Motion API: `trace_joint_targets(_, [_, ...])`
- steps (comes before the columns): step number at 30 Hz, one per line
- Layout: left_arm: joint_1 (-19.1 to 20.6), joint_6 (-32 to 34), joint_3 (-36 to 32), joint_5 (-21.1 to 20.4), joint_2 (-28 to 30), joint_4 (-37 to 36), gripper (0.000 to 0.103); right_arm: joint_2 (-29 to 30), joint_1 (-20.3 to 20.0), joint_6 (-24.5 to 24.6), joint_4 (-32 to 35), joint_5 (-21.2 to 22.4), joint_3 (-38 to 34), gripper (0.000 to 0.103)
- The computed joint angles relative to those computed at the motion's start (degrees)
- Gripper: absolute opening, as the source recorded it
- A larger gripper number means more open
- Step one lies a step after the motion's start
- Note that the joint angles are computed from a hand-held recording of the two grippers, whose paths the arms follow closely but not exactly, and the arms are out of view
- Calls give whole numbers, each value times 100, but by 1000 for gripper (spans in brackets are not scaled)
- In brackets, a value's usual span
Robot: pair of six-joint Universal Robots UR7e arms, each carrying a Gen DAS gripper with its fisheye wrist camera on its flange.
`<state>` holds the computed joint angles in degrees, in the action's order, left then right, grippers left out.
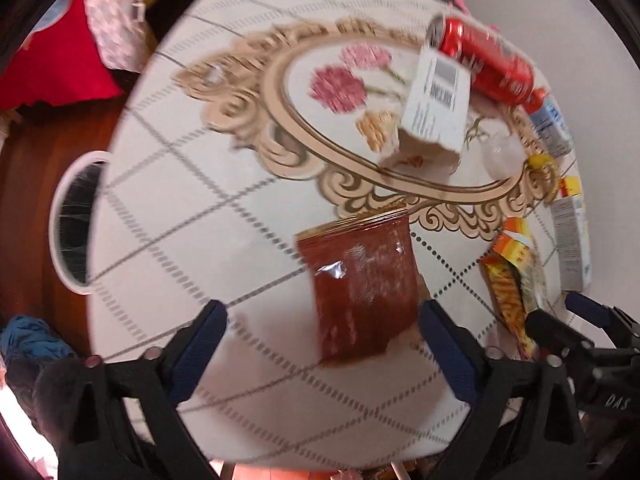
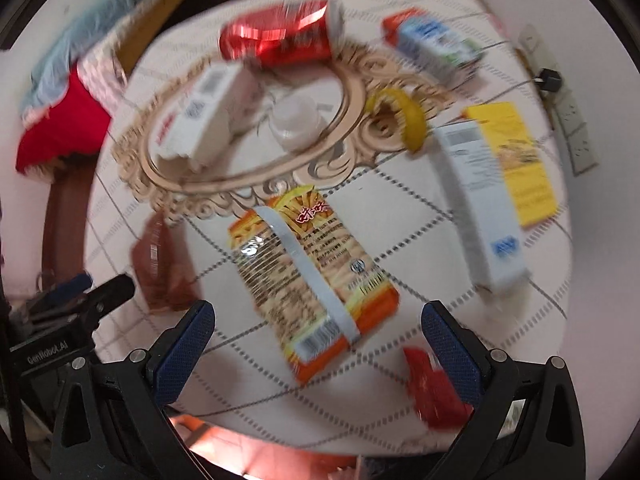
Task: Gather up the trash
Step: 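Grasp the brown snack wrapper with the left tool while the right tool grasps the orange snack bag, then carry both wrappers over the white bin and open both tools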
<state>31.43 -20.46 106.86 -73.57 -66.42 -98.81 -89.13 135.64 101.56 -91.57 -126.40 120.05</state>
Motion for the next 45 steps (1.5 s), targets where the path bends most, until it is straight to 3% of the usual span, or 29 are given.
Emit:
trace_joint_targets(1, [3, -9, 20, -6, 49, -9, 78, -33, -120, -160, -102, 31, 95, 103])
trace_joint_targets(3, [-118, 81, 147, 119, 13, -190, 76, -83, -289, -400, -290, 58, 243, 103])
trace_joint_targets(4, [-171, 157, 180, 130, -4, -236, 69, -95, -356, -476, -335, 47, 295, 103])
trace_joint_targets(5, [-236, 191, 202, 187, -25, -225, 51, -75, -397, -529, -325, 25, 311, 103])
trace_joint_targets(8, [-356, 223, 300, 376, -133, -217, 36, 46, -433, -588, -162, -61, 235, 102])
trace_joint_targets(15, [-464, 309, 443, 641, -558, -170, 32, 363, -490, -630, 7, -110, 95, 72])
trace_joint_targets(22, [-554, 435, 290, 765, -848, 37, 32, 545, -293, -446, 23, -167, -62, 60])
trace_joint_targets(24, [-582, 470, 211, 785, -978, 83, 32, 574, -223, -397, -68, -193, -104, 48])
trace_joint_targets(29, [-762, 559, 123, 923, -1063, -168, 32, 545, 125, -203, 54, -271, -323, 45])
trace_joint_targets(33, [-572, 726, -167, 1001, -931, -417, 32, 655, 356, -158, 56, -477, -638, 42])
trace_joint_targets(40, [-150, 865, -778, 1190, -1007, -450, 32, 1112, 468, -863, -339, -943, -1347, 41])
trace_joint_targets(42, [107, 880, -1054, 1254, -1015, -370, 32, 1364, 385, -1353, -809, -1025, -1549, 41])
trace_joint_targets(45, [592, 912, -1471, 1466, -942, -252, 32, 1884, 140, -2473, -1981, -931, -1821, 41])
